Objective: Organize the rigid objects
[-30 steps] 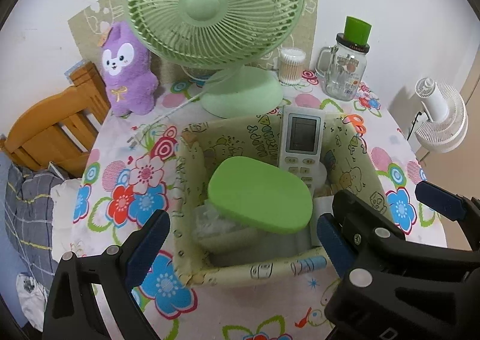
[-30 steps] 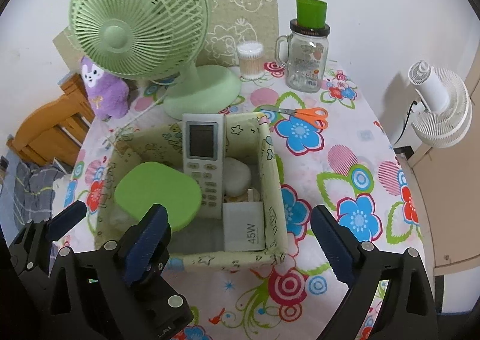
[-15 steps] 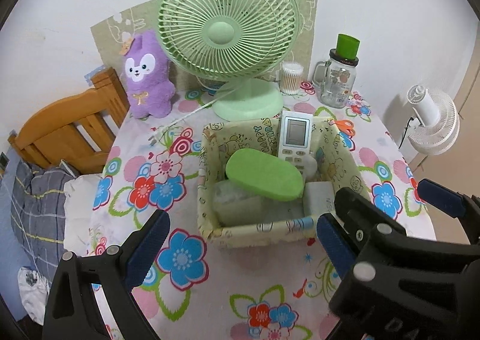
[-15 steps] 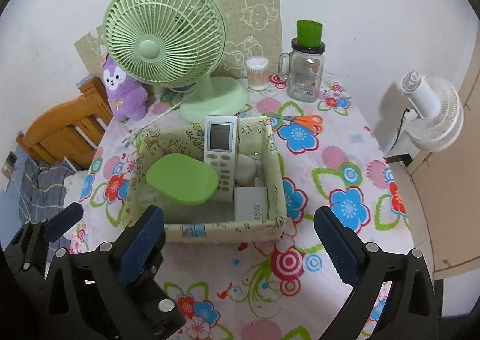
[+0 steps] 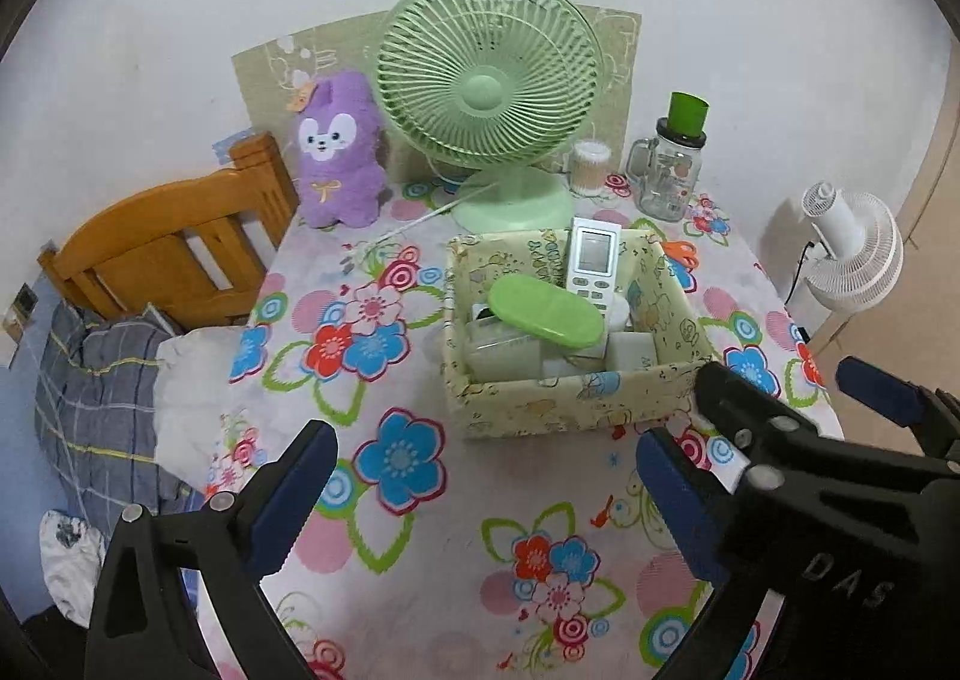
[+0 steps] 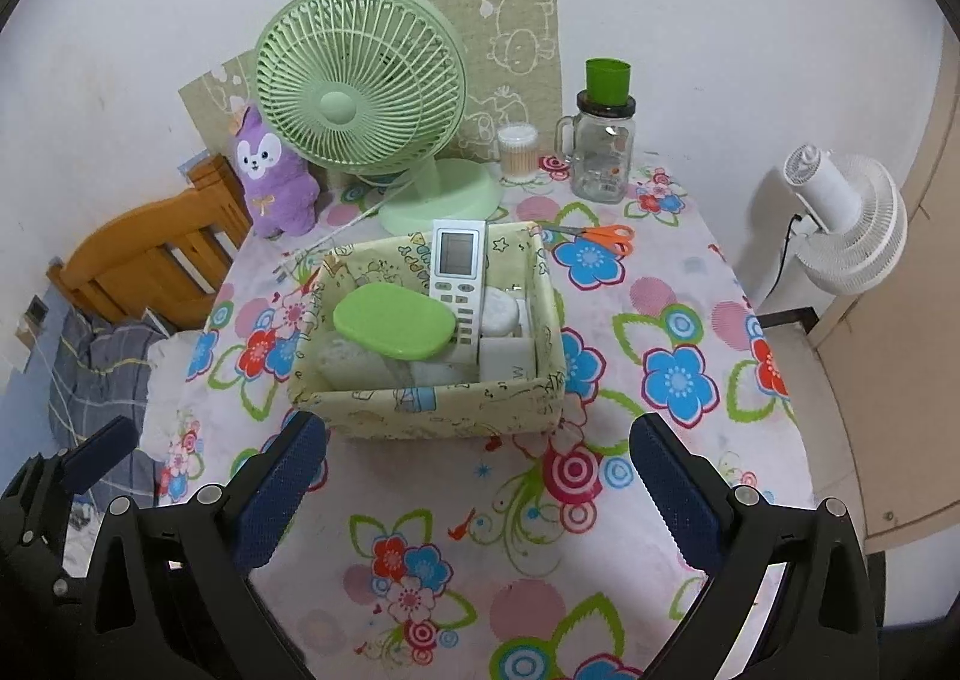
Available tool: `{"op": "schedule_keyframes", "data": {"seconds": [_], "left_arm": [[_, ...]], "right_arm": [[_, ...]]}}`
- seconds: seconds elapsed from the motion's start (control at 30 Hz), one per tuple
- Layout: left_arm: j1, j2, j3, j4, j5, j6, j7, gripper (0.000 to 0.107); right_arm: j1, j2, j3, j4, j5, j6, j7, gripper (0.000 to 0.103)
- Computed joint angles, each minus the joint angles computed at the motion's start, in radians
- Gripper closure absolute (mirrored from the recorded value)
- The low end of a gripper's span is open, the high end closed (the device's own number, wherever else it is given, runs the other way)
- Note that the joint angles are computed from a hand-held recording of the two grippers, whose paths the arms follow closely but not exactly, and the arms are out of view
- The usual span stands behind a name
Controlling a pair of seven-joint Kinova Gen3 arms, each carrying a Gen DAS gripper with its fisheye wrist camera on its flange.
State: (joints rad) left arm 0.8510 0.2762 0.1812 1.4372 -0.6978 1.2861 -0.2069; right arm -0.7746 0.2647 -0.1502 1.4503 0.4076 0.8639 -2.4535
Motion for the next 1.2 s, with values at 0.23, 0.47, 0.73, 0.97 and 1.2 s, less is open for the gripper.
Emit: {"op": "schedule_keyframes", "data": {"seconds": [0.23,0.47,0.73,0.97,1.2], "left_arm": [[0.022,-0.032,0.02,-0.036,0.007,0.083,0.018,0.006],[0.053,-0.041,0.035,-0.082,-0.036,0.161,0.032,0.005],[0.086,-0.049,0.051,-0.124,-0.077,0.23,0.031,0.005],[0.118,-0.059,0.063,-0.144,-0.126,0.266,0.035,0.005],[0.153,-0.063,0.075,-0.165,-0.181,0.302,0.043,0.005]], "right_arm": [[-0.006,-0.061,-0.014,0.021,0.027,0.024,-0.03,0.001],[-0.003,-0.113,-0.043,0.02,0.07,0.064,-0.071,0.001],[-0.002,-0.166,-0.086,0.012,0.127,0.123,-0.084,0.001],[0.005,-0.214,-0.121,0.024,0.189,0.146,-0.121,0.001],[0.026,-0.253,-0.154,0.037,0.22,0.151,-0.154,0.001]]}}
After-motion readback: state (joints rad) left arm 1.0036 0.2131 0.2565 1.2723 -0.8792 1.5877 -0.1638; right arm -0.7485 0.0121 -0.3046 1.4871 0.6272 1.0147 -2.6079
